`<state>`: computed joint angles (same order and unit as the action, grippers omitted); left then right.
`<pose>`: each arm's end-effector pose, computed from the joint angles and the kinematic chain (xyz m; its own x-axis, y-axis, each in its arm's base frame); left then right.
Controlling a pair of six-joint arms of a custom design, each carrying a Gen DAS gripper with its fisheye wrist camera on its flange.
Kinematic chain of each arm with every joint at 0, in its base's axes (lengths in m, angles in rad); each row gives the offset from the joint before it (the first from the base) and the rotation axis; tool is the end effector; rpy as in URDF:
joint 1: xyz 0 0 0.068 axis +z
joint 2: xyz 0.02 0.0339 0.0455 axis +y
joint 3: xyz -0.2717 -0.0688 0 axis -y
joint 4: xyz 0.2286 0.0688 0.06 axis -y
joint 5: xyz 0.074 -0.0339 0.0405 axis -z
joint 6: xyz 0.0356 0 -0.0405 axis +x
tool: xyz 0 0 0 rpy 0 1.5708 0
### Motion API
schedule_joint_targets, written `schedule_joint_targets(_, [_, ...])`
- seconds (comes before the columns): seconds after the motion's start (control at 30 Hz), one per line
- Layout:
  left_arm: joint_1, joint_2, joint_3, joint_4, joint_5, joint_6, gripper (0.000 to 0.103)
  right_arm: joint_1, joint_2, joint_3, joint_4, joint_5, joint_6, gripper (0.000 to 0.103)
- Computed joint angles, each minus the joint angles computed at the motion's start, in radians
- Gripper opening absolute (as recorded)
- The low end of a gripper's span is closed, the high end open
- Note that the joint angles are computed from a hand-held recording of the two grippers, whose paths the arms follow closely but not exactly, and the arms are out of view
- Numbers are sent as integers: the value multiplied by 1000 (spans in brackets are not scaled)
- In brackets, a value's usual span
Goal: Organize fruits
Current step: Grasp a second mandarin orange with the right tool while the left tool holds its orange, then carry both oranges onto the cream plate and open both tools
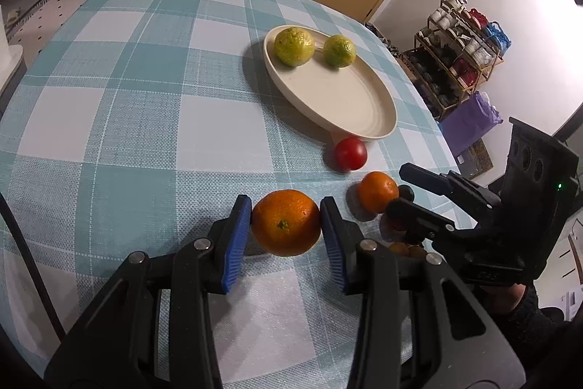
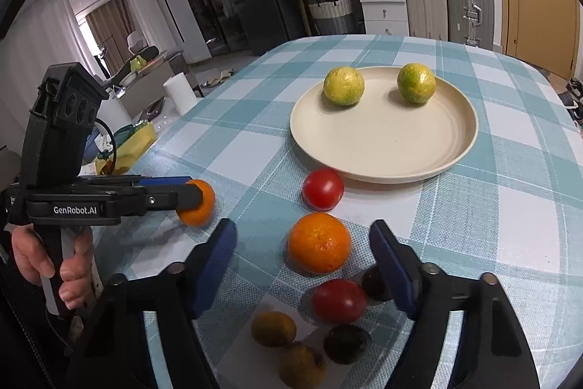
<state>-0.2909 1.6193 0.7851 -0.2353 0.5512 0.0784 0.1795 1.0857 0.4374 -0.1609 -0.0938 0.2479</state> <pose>0.2642 -0.0985 0.1644 -0.7995 0.3090 -0.5151 0.5497 0.7219 -0.4202 0.1837 0.0367 0.1844 -0.7496 0.1123 -0.6523 -0.0592 0.9702 0.2350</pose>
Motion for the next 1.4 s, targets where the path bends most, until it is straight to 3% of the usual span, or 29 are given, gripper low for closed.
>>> schedule_joint_targets(0.23, [0, 34, 19, -2, 6, -3, 36, 31, 77, 38, -12, 60, -25, 61])
schedule_joint_targets(0.43, [0, 54, 30, -5, 1, -3, 36, 69, 123, 61, -30, 127, -48, 39])
schedule_joint_targets(0.73, [-7, 52, 47, -11, -16, -17, 36, 27, 104, 44, 3, 83, -52, 38])
schedule_joint_targets(1.4, [-50, 73, 199, -74, -22, -77, 36, -197, -62, 11, 34, -138, -81, 38])
